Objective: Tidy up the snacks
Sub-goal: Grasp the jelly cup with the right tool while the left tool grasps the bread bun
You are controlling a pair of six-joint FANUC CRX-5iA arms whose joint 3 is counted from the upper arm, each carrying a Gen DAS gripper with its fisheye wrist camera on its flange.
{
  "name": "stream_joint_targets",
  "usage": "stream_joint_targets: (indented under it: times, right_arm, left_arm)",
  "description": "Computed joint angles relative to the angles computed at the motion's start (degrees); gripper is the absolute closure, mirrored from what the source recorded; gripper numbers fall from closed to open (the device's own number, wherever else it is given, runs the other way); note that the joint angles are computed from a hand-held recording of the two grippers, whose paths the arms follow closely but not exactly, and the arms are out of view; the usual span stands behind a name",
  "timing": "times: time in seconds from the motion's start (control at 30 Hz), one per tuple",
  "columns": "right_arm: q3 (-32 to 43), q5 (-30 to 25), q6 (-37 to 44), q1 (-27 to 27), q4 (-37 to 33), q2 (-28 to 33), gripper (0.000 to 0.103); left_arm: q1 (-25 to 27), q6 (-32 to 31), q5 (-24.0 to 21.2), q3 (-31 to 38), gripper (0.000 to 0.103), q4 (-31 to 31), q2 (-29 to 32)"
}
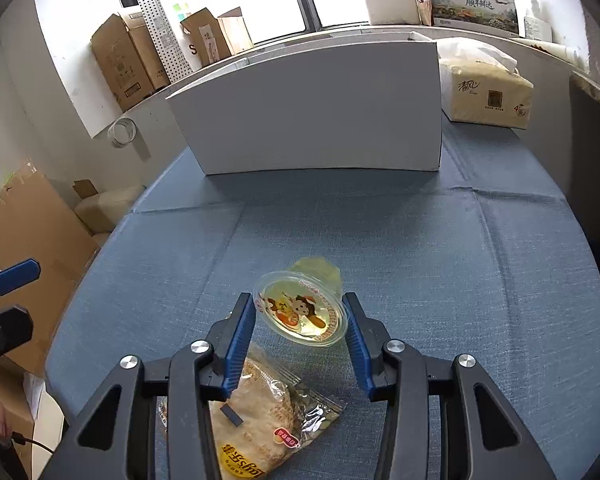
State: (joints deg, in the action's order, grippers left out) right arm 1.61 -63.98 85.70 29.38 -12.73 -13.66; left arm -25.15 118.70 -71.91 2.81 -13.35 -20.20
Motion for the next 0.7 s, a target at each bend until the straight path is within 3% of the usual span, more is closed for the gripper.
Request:
stream_joint_targets:
  times: [0.27,0.47,0.7]
  right_arm:
    - [1.91,-1.36,1.72,-5.07,-3.69,-2.38,0.055]
    - [1.06,-2.03,0.13,-8.53,-1.95,-6.42,0.055]
    - [1.41,-4.56,0.93,-15.19,-3.66,-9.01,0.055]
  left_arm:
    - [-2.70,-6.05,1.15,1.94,0.000,4.36,5.80]
    - [-6.00,-11.35,0.44,5.63,0.000,6.37,13.03]
    - [-5.98,-11.43,-0.47,8.53,0.000,8.72,18.53]
